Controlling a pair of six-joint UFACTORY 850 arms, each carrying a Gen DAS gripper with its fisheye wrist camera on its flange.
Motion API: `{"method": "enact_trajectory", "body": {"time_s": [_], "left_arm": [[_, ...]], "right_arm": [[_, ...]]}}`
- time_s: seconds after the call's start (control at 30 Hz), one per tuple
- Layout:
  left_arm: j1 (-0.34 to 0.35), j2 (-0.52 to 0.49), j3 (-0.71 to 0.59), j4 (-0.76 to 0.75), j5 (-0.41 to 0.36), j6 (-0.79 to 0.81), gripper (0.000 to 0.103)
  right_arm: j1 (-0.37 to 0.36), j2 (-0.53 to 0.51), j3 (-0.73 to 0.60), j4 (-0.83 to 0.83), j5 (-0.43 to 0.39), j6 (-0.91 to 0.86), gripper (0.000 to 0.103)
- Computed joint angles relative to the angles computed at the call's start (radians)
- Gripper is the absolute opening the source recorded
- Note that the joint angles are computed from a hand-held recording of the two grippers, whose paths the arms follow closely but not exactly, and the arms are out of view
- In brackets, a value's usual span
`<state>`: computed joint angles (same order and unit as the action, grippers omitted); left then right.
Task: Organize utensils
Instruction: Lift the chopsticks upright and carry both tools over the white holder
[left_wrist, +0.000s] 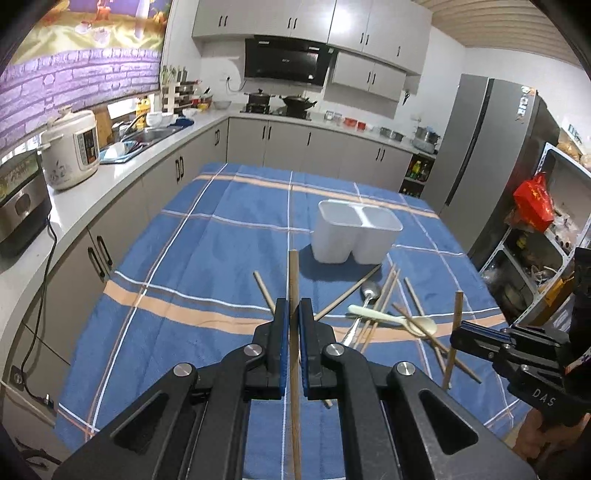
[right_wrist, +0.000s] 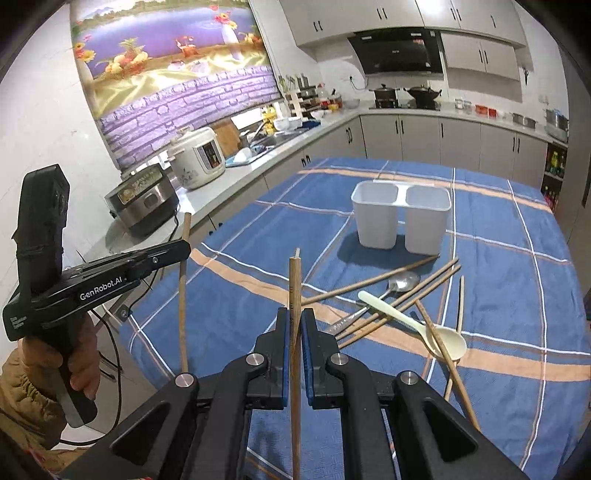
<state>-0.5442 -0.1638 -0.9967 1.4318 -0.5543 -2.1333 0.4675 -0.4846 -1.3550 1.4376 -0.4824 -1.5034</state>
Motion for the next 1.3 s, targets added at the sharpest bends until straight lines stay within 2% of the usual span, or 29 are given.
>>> {"method": "enact_trajectory", "body": {"time_s": [0.43, 0.73, 1.03, 1.17, 1.3], "left_arm": [[-0.023, 0.027, -0.018, 0.118, -0.02, -0.051, 0.005], [0.019, 0.001, -0.105, 0.217, -0.008, -0.073, 0.005], [0.113, -0.147, -0.353, 0.351, 0.018, -0.104, 0.005], [0.166, -0.26, -0.519, 0.361, 0.059, -0.089, 0.005], [0.212, -0.393, -0.71, 0.295, 0.1, 0.001, 0.005]], "right_arm": [[-0.011, 0.062, 0.049, 0.241, 0.0, -0.215, 0.006], [-0.027, 0.041, -0.018, 0.322, 0.018, -0.277, 0.006], [-0.06, -0.08, -0.26, 0.378, 0.08, -0.255, 0.006], [-0.075, -0.184, -0.447, 0.326, 0.113, -0.141, 0.006], [-0.081, -0.319, -0.678, 0.166, 0.154, 0.064, 0.006]]}}
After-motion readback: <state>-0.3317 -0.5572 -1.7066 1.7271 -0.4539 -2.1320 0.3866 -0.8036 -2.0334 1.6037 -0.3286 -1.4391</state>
